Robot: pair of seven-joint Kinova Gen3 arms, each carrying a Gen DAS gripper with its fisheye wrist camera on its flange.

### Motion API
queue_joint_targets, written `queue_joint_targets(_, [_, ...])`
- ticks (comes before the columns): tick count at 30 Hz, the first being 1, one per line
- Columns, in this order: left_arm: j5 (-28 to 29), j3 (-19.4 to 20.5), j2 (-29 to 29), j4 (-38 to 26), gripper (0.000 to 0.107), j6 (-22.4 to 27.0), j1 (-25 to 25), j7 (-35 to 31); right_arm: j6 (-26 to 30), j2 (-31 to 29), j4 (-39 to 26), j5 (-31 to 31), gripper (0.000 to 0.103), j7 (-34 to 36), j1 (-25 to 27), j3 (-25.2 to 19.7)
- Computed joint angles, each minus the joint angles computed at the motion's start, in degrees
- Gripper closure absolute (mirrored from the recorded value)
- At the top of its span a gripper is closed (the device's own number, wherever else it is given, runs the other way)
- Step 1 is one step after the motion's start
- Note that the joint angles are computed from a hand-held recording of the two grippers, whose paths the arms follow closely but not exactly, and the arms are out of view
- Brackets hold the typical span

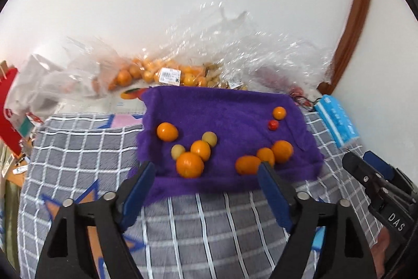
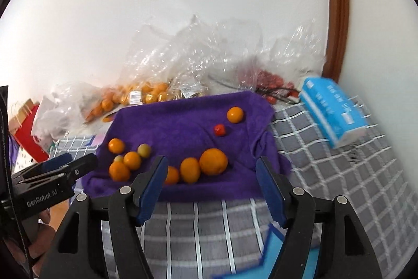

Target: Organize fruits

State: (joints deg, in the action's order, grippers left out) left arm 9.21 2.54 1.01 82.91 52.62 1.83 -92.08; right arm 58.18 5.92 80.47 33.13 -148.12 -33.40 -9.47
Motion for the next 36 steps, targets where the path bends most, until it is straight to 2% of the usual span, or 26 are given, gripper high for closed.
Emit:
queue_joint_targets(5, [-1.4, -0.2, -7.5, 5.3, 0.013, -1.0, 0.4, 2.2, 6.0, -4.2, 0.8, 3.1, 0.031, -3.7, -2.8, -3.3])
queue_joint_targets(7, [-2.3, 0.0, -10.2, 7.1, 0.01, -1.4, 0.5, 3.1, 8.6, -5.2, 1.1, 4.5, 0.023, -6.3, -3.5, -4.9])
queue_joint_targets(8, [-2.8, 0.1, -11.6, 7.9, 0.009, -1.5, 0.4, 3.7, 9.3, -5.8, 1.6, 4.4, 0.015, -7.0, -3.6, -5.4])
queue_joint_targets(11, [-1.2, -1.1, -14.1, 9.5, 0.005, -1.4, 1.1, 2.8, 8.9, -8.3, 4.1, 5.5, 0.008, -9.0, -3.4, -7.6])
queue_joint_targets(15, [-1.2, -1.1, -16.7, 10.7, 0.005, -0.8, 1.2, 2.4, 13.2, -9.2, 4.3, 8.5, 0.002, -10.8, -3.7, -10.8])
queue_joint_targets(17, [-2.6, 0.1, -17.5, 11.0, 0.005, -0.7, 0.8, 3.5, 14.1, -9.9, 4.6, 8.7, 0.002, -11.7, -3.7, -11.4])
queue_joint_targets(21, [-2.8, 0.1, -18.4, 11.3, 0.005, -0.4, 1.3, 3.8, 13.9, -11.0, 5.2, 7.8, 0.002, -12.1, -2.8, -12.0])
queue_joint_targets(32, [-4.1, 0.6, -19.8, 11.2, 0.005, -0.4, 1.5, 5.2, 17.6, -11.9, 4.9, 10.3, 0.002, -12.9, -2.7, -15.1])
queue_joint_targets(36, [-4.9, 1.2, -20.1, 11.3, 0.005, -0.5, 1.2, 5.8, 17.3, -12.3, 5.3, 10.1, 0.002, -13.3, -2.5, -15.1])
